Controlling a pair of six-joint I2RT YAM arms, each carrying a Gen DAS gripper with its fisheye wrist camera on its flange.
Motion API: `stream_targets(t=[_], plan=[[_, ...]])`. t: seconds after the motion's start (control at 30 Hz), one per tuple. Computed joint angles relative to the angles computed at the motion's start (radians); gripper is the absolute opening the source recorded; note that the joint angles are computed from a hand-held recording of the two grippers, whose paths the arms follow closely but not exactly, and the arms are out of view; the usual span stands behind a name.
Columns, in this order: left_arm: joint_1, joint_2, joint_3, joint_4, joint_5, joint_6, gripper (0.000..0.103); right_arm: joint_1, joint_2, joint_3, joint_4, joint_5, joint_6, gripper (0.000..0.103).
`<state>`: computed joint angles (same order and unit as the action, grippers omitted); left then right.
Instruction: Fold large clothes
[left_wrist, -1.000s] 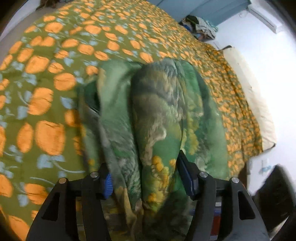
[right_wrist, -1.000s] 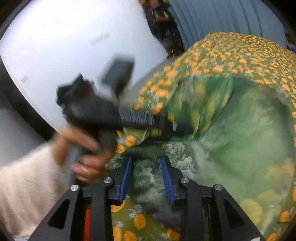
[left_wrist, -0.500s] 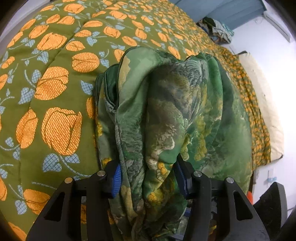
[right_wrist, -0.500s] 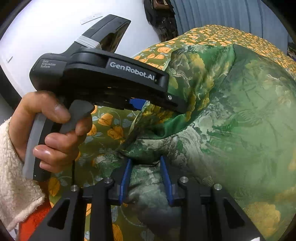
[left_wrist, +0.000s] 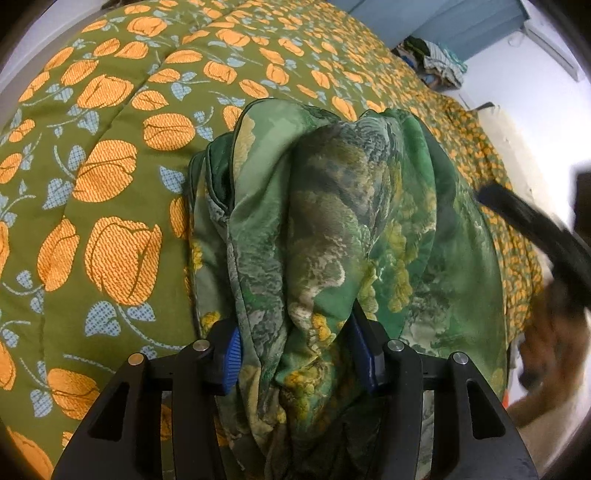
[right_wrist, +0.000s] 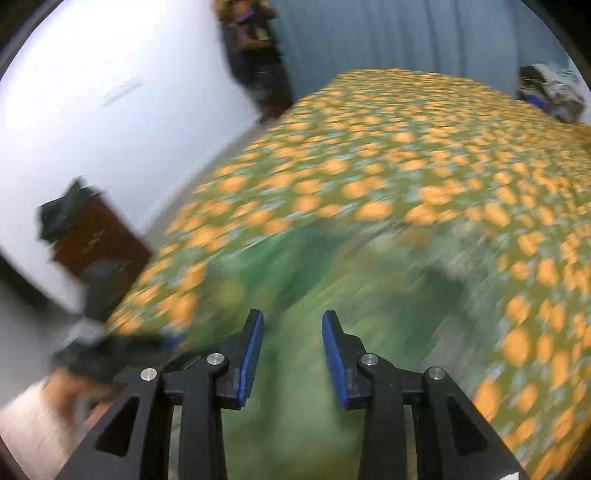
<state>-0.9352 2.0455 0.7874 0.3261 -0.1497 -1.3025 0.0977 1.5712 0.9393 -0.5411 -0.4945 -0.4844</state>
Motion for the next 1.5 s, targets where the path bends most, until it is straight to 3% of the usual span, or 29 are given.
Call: stream_targets(t=[0.13,0.23,0.4,0.53,0.67,0.73,0.8,0.87,1.0,1.07,1.17,1.3,1.33,1.4,1.5], plan=[[-0.004,0.005,-0.022,0.027,-0.002,-0.015,0.052,0.091,0.291,0.126,0.088,0.116,0.105,0.034],[0.001,0.02,-0.028,0.056,0.0,-0.026,0.052,0.118,0.37,0.118,0.14,0.174,0.111,0.033],[-0.001,0.021,-0.02,0.046,-0.002,-0.029,0.052,0.132,0.393,0.116,0.169,0.203,0.112,0.033],[-0.011,0.012,-0.004,0.009,-0.014,-0.017,0.053,0.087,0.248,0.014,0.171,0.161,0.073,0.033],[-0.011,0.014,-0.018,0.043,-0.019,-0.027,0.053,-0.084,-0.046,-0.174,0.055,0.009,-0.126,0.033],[-0.01,0.016,-0.022,0.052,-0.021,-0.028,0.053,-0.251,-0.233,-0.267,-0.091,-0.069,-0.328,0.034],[-0.01,0.015,-0.021,0.048,-0.021,-0.026,0.053,-0.426,-0.32,-0.302,-0.257,-0.139,-0.522,0.034],[-0.014,0.009,-0.025,0.042,-0.025,-0.029,0.053,-0.53,-0.342,-0.349,-0.306,-0.14,-0.646,0.034],[-0.038,0.0,0.016,-0.041,-0.054,-0.036,0.054,-0.5,-0.24,-0.485,-0.04,-0.075,-0.564,0.034],[-0.046,-0.005,0.042,-0.095,-0.073,-0.052,0.055,-0.488,-0.261,-0.5,-0.005,-0.071,-0.563,0.034],[-0.068,-0.053,0.023,-0.11,-0.113,-0.083,0.062,-0.471,-0.321,-0.451,-0.096,-0.035,-0.53,0.034],[-0.11,-0.191,-0.096,-0.049,-0.191,-0.148,0.086,-0.474,-0.466,-0.381,-0.24,-0.128,-0.551,0.035],[-0.13,-0.24,-0.147,-0.027,-0.23,-0.162,0.087,-0.444,-0.48,-0.372,-0.251,-0.137,-0.531,0.035],[-0.154,-0.306,-0.237,0.012,-0.282,-0.202,0.09,-0.352,-0.495,-0.379,-0.222,-0.147,-0.461,0.035],[-0.159,-0.326,-0.332,0.071,-0.29,-0.278,0.091,-0.157,-0.482,-0.435,-0.075,-0.155,-0.301,0.035]])
